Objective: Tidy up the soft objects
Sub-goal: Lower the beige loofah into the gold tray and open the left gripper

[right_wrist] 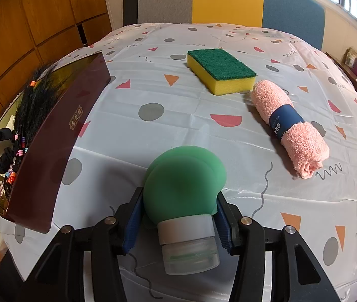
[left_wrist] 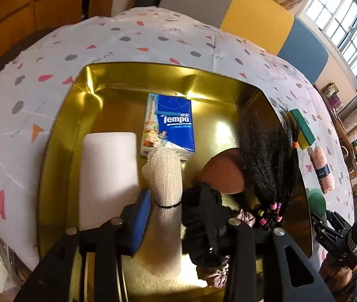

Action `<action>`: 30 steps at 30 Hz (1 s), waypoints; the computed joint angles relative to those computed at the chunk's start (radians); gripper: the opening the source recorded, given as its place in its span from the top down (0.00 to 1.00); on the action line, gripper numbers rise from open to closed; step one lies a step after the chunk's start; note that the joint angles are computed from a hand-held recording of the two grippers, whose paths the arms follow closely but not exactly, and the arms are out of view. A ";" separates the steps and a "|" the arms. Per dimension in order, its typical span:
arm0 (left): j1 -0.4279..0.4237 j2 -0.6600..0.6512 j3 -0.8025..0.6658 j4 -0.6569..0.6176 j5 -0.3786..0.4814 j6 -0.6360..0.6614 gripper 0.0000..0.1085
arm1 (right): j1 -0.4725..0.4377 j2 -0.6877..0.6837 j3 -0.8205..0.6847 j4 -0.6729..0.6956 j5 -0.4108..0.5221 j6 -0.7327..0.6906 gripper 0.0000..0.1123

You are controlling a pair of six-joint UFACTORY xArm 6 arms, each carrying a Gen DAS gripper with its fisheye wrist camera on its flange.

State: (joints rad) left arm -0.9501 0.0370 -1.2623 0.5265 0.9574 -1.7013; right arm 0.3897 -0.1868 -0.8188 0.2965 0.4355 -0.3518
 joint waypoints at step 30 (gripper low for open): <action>-0.272 -0.009 -0.145 0.208 0.415 -0.188 0.61 | 0.002 -0.019 -0.008 -0.089 0.051 0.173 0.57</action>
State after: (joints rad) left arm -1.2216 0.0279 -1.4069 0.7341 1.3725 -1.8889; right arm 0.3913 -0.2061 -0.8270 0.2070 0.4864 -0.1786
